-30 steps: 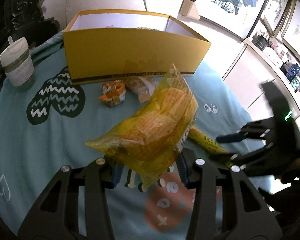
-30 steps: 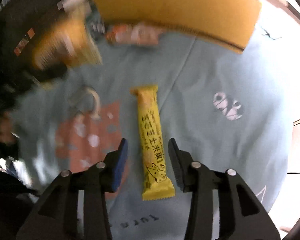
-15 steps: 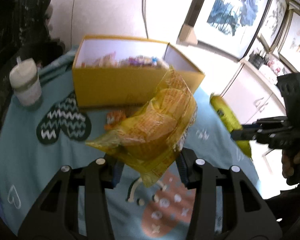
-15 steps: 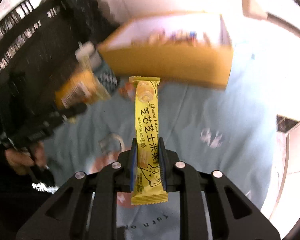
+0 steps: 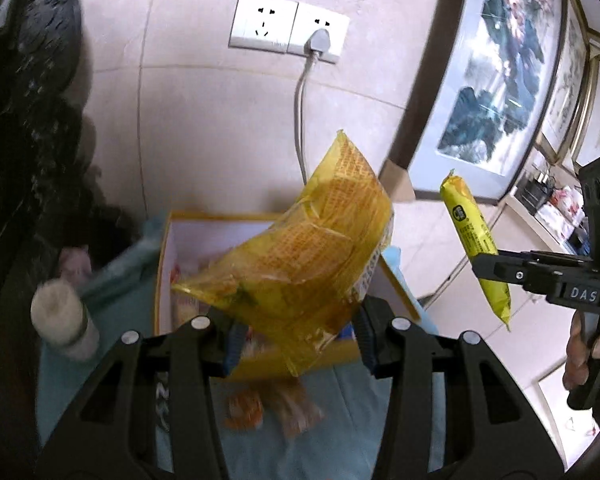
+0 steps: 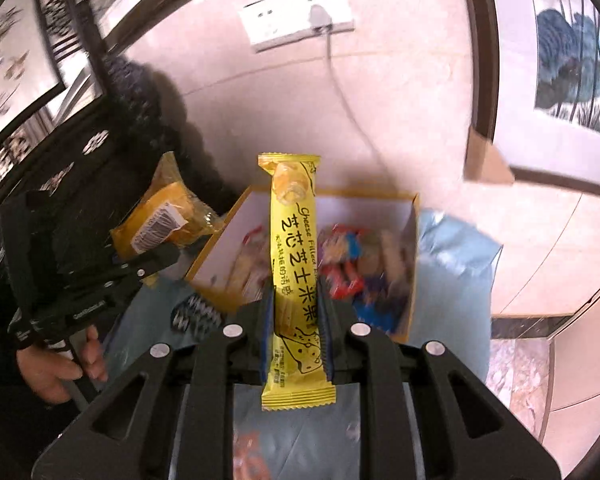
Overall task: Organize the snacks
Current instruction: 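Lift the yellow bread bag and cheese bar up over the yellow box with both tools, then open both tools to drop the bread bag and cheese bar into the box, then grasp an orange-wrapped cake with the left tool while the right tool grasps a clear bread bag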
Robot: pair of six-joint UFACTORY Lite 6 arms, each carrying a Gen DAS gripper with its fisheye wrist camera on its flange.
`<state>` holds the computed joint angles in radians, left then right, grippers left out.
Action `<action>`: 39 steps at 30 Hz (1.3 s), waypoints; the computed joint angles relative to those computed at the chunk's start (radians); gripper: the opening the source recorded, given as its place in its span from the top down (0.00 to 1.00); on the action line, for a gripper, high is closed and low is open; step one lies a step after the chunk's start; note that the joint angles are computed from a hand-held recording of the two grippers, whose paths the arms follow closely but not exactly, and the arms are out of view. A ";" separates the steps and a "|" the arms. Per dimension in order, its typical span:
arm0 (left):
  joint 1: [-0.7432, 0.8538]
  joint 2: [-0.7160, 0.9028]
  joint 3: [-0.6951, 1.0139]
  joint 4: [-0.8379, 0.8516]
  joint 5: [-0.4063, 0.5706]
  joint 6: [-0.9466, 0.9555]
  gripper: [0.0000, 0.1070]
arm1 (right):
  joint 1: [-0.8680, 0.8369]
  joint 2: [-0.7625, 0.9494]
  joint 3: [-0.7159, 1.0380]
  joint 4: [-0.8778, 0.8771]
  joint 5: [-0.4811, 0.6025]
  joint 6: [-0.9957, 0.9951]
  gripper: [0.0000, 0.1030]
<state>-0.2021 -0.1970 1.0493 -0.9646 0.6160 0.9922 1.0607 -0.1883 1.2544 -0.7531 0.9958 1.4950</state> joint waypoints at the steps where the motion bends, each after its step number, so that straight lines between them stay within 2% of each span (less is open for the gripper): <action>1: -0.030 0.058 0.060 0.041 -0.031 -0.044 0.47 | -0.054 0.020 0.019 0.001 -0.017 -0.029 0.80; 2: -0.065 0.152 0.147 0.123 -0.061 -0.130 0.20 | -0.103 0.053 0.047 0.007 -0.037 -0.055 0.74; 3: -0.088 0.227 0.214 0.221 -0.080 -0.235 0.10 | -0.168 0.096 0.071 0.050 -0.058 -0.109 0.64; 4: -0.101 0.289 0.261 0.312 -0.104 -0.339 0.08 | -0.201 0.123 0.080 0.075 -0.042 -0.137 0.43; 6: -0.085 0.397 0.328 0.409 -0.080 -0.470 0.08 | -0.218 0.131 0.035 0.084 -0.060 -0.138 0.42; 8: -0.045 0.393 0.269 0.353 -0.093 -0.433 0.08 | -0.187 0.098 -0.053 0.055 -0.102 -0.074 0.42; 11: 0.003 0.252 0.025 0.117 -0.214 -0.143 0.08 | -0.096 0.065 -0.183 -0.007 -0.145 0.082 0.42; 15: 0.042 0.058 -0.296 -0.238 -0.295 0.276 0.08 | 0.045 0.119 -0.278 -0.084 -0.225 0.308 0.42; 17: 0.051 0.035 -0.419 -0.378 -0.326 0.485 0.08 | 0.091 0.159 -0.289 -0.099 -0.249 0.376 0.42; 20: 0.055 0.068 -0.503 -0.571 -0.357 0.730 0.08 | 0.124 0.239 -0.275 -0.096 -0.299 0.430 0.42; 25: 0.110 0.074 -0.532 -0.560 -0.331 0.740 0.08 | 0.147 0.259 -0.295 -0.103 -0.321 0.486 0.42; 32: 0.052 0.040 -0.550 -0.476 -0.375 0.652 0.08 | 0.163 0.287 -0.286 -0.099 -0.330 0.506 0.42; 39: 0.010 0.087 -0.532 -0.547 -0.407 0.703 0.08 | 0.172 0.313 -0.283 -0.086 -0.346 0.517 0.42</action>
<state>-0.1919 -0.1097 0.5170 -1.5119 0.2088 1.6948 1.2328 0.1248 0.9713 -0.8392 0.6497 2.0124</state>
